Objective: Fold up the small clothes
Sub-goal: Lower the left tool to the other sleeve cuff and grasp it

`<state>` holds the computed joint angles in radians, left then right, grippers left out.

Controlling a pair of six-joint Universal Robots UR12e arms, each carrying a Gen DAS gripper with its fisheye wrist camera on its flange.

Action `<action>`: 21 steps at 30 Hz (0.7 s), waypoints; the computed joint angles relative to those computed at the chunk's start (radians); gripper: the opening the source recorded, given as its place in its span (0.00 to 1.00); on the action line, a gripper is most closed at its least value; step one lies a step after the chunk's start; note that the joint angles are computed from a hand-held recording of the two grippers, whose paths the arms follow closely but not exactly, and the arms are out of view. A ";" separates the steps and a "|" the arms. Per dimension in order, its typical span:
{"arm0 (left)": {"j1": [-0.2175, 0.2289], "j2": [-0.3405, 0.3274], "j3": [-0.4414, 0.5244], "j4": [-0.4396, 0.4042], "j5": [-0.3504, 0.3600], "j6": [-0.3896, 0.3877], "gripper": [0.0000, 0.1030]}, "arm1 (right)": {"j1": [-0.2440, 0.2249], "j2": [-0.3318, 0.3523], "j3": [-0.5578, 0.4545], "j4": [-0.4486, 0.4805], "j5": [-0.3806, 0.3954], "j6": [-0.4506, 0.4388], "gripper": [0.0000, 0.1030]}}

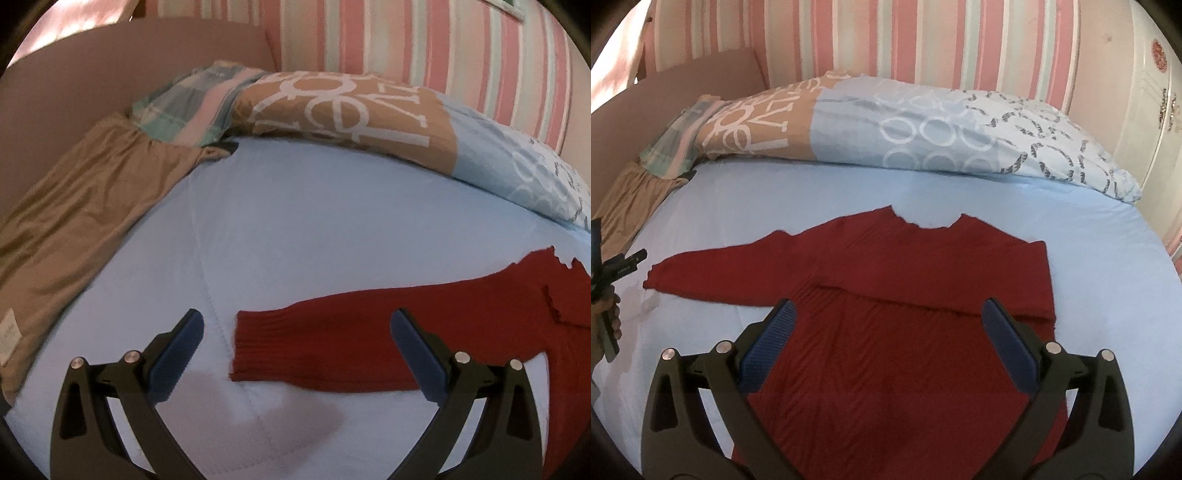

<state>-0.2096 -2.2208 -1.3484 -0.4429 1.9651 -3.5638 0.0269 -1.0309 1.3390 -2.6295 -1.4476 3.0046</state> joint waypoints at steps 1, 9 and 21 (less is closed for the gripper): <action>0.006 0.001 -0.004 -0.003 -0.012 -0.013 0.98 | 0.001 0.001 0.001 0.001 0.001 -0.005 0.97; 0.016 -0.030 0.013 -0.061 -0.066 -0.032 0.98 | 0.000 0.007 0.003 0.012 0.020 -0.004 0.97; 0.012 -0.068 0.054 -0.137 -0.057 -0.125 0.49 | -0.013 0.016 0.006 0.031 0.034 -0.010 0.97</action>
